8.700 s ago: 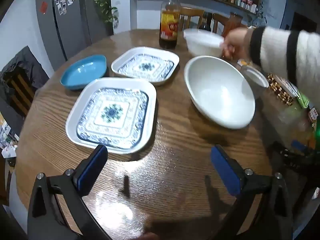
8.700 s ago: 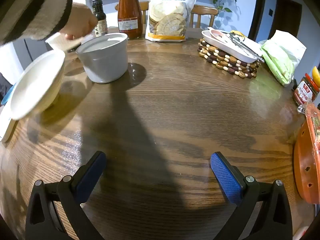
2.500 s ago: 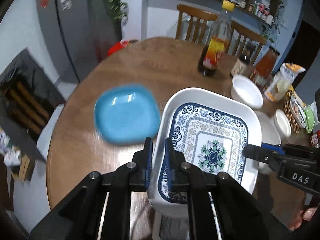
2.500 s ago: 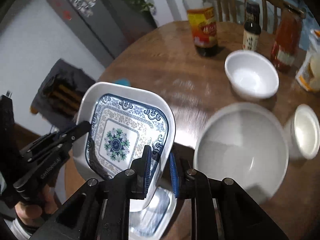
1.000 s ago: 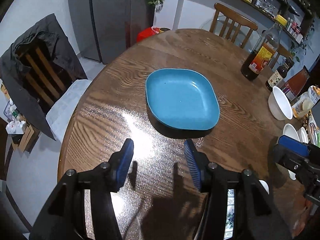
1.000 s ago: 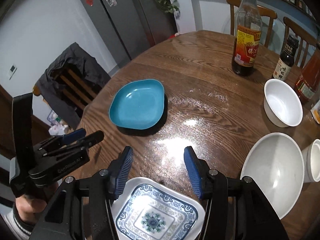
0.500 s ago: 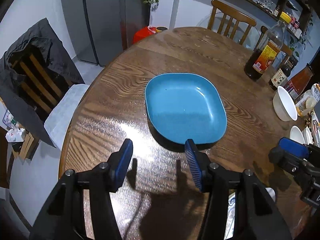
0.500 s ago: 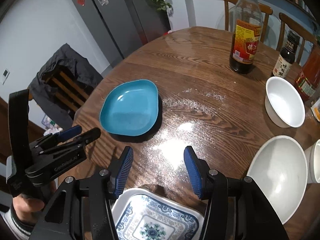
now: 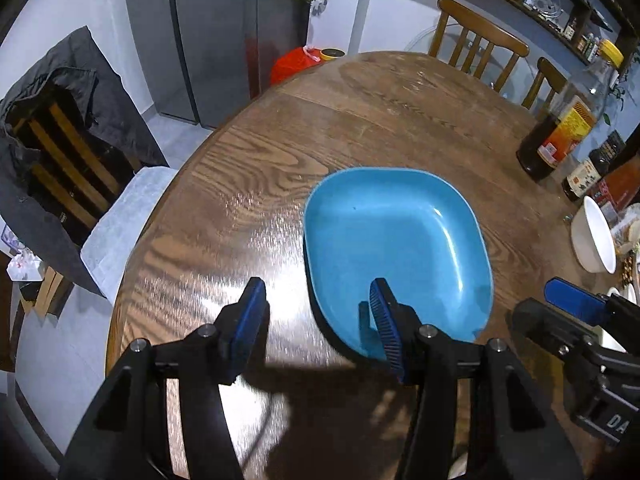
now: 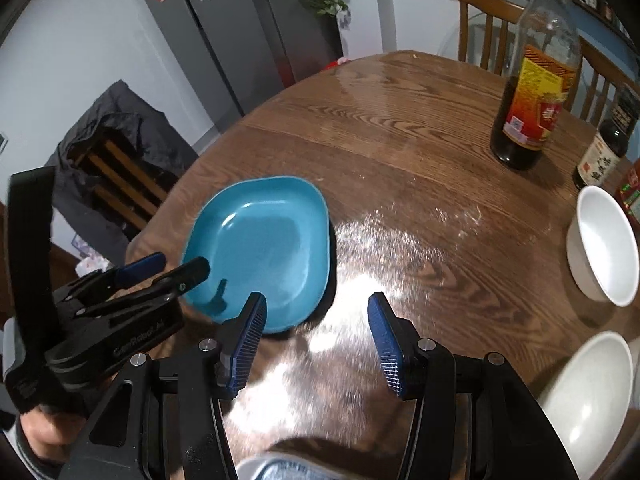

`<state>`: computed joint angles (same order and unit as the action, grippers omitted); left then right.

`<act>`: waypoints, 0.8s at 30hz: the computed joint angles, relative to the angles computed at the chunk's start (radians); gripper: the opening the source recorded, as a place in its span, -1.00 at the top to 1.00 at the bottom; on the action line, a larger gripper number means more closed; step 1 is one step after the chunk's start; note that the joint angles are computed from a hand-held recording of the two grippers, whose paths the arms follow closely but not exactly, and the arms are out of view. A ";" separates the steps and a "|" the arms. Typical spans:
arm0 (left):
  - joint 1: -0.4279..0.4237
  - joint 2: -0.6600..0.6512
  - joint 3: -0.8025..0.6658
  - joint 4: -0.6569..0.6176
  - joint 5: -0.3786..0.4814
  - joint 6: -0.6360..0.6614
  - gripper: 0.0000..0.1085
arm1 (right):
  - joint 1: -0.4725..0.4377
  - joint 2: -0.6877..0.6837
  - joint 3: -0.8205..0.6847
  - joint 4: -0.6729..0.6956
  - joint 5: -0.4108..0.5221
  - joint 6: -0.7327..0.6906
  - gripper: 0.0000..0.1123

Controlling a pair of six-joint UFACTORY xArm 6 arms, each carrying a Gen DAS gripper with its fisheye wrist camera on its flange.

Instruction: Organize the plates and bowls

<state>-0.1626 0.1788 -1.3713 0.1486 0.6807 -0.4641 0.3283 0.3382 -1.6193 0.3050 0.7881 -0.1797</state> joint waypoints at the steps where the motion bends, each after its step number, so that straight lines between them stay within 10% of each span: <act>1: 0.000 0.014 -0.014 0.002 0.003 -0.001 0.00 | -0.001 0.027 -0.031 0.001 0.013 0.008 0.05; 15: 0.014 0.083 -0.085 -0.044 0.037 0.033 0.21 | 0.012 0.176 -0.215 -0.008 0.101 0.024 0.05; 24: 0.014 0.103 -0.107 -0.057 0.040 0.064 0.72 | 0.016 0.210 -0.259 -0.040 0.130 0.021 0.17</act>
